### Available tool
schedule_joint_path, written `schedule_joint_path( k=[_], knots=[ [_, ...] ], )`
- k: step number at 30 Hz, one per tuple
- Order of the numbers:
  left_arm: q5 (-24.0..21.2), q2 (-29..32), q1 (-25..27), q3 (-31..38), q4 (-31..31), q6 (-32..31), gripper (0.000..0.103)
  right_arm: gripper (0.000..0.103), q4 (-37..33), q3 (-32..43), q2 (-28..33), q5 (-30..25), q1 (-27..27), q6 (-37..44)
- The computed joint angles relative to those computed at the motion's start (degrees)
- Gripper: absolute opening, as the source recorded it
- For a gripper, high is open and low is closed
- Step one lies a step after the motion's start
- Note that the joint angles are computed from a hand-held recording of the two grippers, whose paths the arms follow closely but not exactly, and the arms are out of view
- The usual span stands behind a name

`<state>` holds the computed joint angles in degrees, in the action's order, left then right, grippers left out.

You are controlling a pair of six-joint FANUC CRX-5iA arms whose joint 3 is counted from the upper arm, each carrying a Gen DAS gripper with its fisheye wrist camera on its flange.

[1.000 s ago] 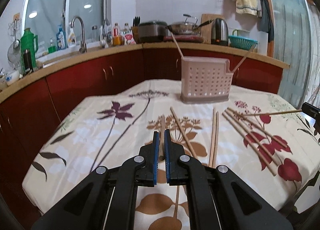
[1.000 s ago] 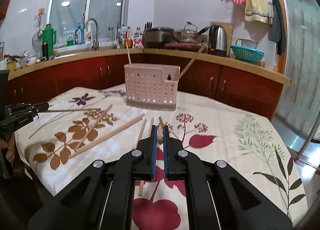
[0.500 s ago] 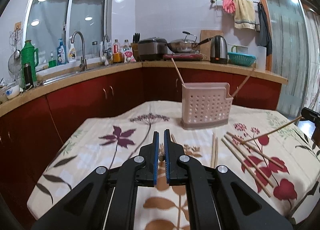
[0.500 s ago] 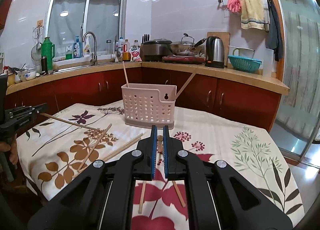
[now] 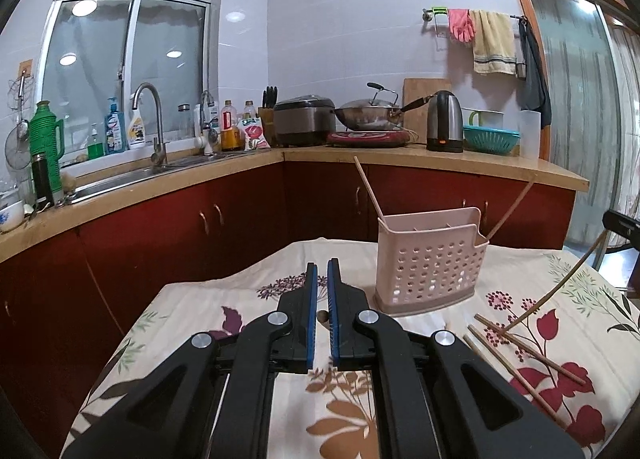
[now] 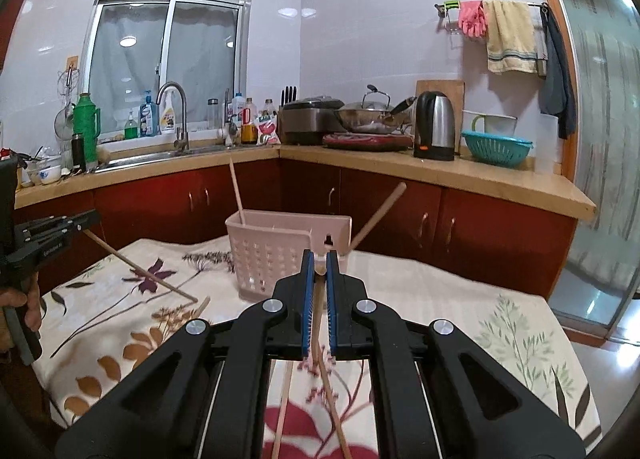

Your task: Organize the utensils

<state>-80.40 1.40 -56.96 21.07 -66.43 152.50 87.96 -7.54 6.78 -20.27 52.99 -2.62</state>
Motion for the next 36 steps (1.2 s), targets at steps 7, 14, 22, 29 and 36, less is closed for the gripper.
schedule_joint_path(
  k=[7, 14, 22, 29, 36],
  knots=[
    [2.58, 0.54, 3.01, -0.08, 1.22, -1.01, 0.006, 0.006, -4.06, 5.45, 4.56, 0.85, -0.44, 5.0],
    [4.15, 0.62, 4.41, 0.18, 0.38, -1.24, 0.005, 0.006, -2.3, 7.51, 7.23, 1.59, -1.35, 2.92],
    [6.63, 1.12, 5.82, 1.69, -0.2, -3.75, 0.005, 0.006, -3.42, 10.15, 8.99, 2.03, -1.74, 4.6],
    [7.95, 1.16, 6.88, 1.9, -0.4, -4.55, 0.005, 0.006, -4.26, 11.81, 10.13, 2.28, -1.99, 5.6],
    [8.9, 1.66, 7.6, 2.22, -1.42, -4.14, 0.005, 0.006, -4.1, 12.63, 10.99, 2.78, -2.15, 5.55]
  ],
)
